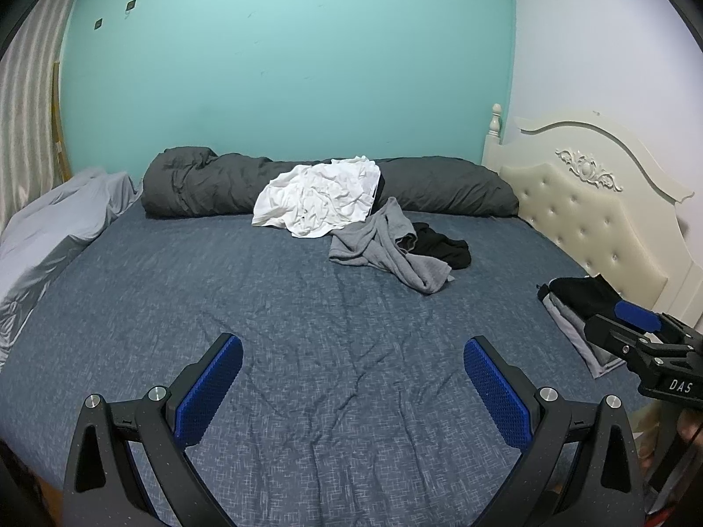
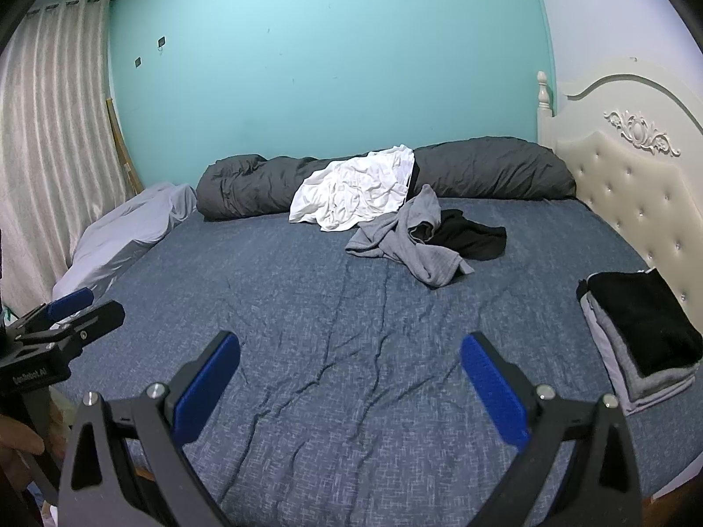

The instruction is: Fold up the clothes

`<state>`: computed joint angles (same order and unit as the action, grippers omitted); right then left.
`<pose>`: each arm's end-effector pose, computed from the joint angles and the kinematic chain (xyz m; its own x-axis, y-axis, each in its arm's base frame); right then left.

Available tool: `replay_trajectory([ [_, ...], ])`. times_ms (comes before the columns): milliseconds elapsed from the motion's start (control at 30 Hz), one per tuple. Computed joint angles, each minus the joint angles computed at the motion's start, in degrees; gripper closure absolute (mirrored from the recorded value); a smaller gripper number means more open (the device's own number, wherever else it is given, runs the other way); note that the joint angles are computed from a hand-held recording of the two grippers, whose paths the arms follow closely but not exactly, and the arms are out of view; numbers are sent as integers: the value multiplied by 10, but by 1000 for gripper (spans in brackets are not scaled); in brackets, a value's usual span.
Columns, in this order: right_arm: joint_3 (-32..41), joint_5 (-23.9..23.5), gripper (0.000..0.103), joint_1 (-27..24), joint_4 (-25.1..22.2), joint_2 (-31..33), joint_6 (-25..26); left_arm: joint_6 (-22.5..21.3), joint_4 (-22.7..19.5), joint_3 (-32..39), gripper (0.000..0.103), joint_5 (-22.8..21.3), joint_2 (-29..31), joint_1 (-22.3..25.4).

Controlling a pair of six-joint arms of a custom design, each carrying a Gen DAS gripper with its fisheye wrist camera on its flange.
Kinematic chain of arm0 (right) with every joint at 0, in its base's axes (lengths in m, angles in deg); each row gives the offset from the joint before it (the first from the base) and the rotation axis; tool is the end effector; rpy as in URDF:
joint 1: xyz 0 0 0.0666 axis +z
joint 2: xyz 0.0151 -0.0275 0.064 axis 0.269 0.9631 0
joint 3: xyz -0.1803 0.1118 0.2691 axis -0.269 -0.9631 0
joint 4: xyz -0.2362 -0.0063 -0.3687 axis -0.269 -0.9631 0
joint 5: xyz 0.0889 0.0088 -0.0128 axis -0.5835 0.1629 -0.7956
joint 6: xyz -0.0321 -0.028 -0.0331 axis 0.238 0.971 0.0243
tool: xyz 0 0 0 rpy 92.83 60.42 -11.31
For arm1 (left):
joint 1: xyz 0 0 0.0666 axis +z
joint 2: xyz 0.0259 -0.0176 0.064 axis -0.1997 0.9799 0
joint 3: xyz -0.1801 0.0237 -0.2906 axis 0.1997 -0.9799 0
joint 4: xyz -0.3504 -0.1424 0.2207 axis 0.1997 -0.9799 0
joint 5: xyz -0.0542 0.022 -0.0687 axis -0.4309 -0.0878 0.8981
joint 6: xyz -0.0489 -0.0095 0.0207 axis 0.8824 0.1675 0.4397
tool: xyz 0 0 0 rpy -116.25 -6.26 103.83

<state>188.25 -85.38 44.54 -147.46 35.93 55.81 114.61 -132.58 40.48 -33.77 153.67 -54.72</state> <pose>0.4197 0.2298 0.6307 -0.5473 -0.0847 -0.8326 -0.3556 0.9241 0.1398 0.3602 -0.3111 0.6559 -0.5260 -0.0927 -0.8454 -0.0303 0.9955 -0.0903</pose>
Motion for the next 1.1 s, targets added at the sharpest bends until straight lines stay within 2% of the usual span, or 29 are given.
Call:
replay_trajectory([
  [800,14,3,2,-3,-6,9,4,2,6,1,0,1,4,-1],
  [967,4,-1,2,-10,1,9,5,-2,24,-12,0,1,4,6],
  [1100,-7,-18,2,-24,8,19,9,4,59,-51,0,16,-7,26],
])
